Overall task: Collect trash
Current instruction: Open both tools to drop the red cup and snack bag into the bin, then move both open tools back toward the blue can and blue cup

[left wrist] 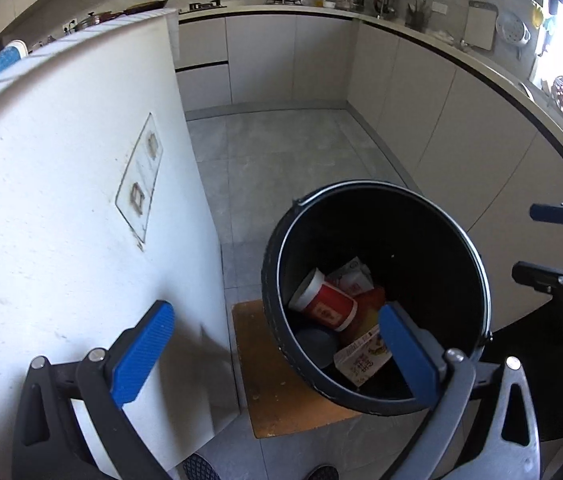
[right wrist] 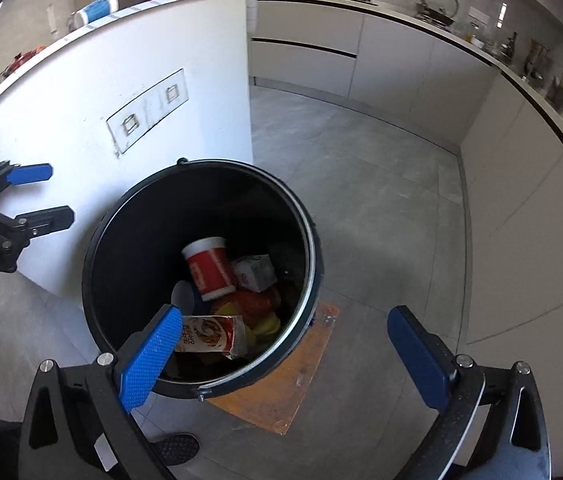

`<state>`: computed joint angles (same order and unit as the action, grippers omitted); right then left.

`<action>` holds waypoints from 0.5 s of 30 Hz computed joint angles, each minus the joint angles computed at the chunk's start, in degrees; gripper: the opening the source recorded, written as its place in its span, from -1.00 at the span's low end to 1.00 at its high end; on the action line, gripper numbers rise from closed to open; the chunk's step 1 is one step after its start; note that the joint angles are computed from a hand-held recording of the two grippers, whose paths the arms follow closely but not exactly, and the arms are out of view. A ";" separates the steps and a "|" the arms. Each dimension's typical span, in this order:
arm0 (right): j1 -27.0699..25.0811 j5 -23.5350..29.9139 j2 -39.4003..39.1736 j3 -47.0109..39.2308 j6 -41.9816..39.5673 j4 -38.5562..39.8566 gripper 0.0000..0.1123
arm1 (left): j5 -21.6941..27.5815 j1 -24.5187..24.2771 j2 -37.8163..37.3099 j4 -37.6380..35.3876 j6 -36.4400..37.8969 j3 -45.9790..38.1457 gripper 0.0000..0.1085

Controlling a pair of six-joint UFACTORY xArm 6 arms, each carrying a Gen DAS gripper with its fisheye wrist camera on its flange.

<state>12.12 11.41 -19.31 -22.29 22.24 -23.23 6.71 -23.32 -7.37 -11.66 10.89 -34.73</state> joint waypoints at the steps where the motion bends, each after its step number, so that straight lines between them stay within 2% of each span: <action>1: 0.19 0.56 -0.75 -0.02 1.32 -0.68 0.83 | 0.08 0.17 -0.80 1.42 -1.49 0.31 0.89; 5: 0.52 2.86 -4.99 0.42 5.49 -1.49 0.83 | 0.60 0.34 -3.16 3.72 -3.52 0.52 0.89; 7: 1.59 5.13 -7.52 0.39 10.02 -4.07 0.83 | 0.82 0.01 -3.37 2.04 -2.32 -0.02 0.89; 9: 3.12 8.22 -9.43 -0.85 13.83 -6.14 0.83 | 0.93 0.08 -4.58 3.35 -3.72 0.28 0.89; 15: 7.09 15.50 -16.22 -1.87 24.59 -9.92 0.83 | 3.03 -0.87 -10.67 0.37 -2.33 1.40 0.89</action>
